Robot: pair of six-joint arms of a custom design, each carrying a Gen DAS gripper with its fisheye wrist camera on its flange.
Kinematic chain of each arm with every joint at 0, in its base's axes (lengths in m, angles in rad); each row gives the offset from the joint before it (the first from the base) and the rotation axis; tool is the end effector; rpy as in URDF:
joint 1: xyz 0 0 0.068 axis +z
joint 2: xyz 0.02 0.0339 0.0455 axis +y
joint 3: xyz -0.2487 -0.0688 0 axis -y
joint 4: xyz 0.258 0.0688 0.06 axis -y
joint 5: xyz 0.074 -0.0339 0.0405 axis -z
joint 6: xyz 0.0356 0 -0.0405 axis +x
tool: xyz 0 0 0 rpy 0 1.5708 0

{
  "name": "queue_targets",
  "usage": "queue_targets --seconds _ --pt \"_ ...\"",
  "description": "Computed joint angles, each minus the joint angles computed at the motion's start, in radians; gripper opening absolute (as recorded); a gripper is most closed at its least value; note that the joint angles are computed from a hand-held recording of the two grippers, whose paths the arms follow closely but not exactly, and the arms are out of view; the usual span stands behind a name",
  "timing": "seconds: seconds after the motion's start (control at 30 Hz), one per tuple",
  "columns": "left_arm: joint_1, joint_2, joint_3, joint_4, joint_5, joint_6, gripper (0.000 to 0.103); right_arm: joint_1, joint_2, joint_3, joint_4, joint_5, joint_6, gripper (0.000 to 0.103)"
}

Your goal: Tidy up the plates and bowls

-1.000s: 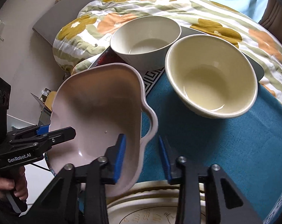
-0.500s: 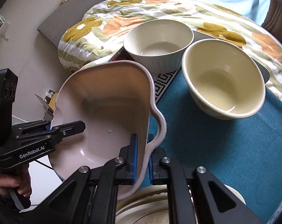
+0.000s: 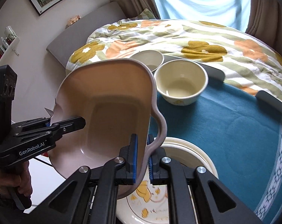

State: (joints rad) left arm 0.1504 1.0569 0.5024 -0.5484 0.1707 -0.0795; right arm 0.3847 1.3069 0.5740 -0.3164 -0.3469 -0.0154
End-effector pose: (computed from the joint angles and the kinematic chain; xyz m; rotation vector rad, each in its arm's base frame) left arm 0.1965 0.0237 0.1479 -0.2513 2.6499 -0.2051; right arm 0.2184 0.1015 0.1324 -0.6440 2.5565 0.5826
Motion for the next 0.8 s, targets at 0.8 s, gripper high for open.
queue_targets --seconds 0.8 --pt "-1.148 0.698 0.397 0.313 -0.265 -0.769 0.015 -1.406 0.199 0.121 -0.463 -0.197 -1.138 0.009"
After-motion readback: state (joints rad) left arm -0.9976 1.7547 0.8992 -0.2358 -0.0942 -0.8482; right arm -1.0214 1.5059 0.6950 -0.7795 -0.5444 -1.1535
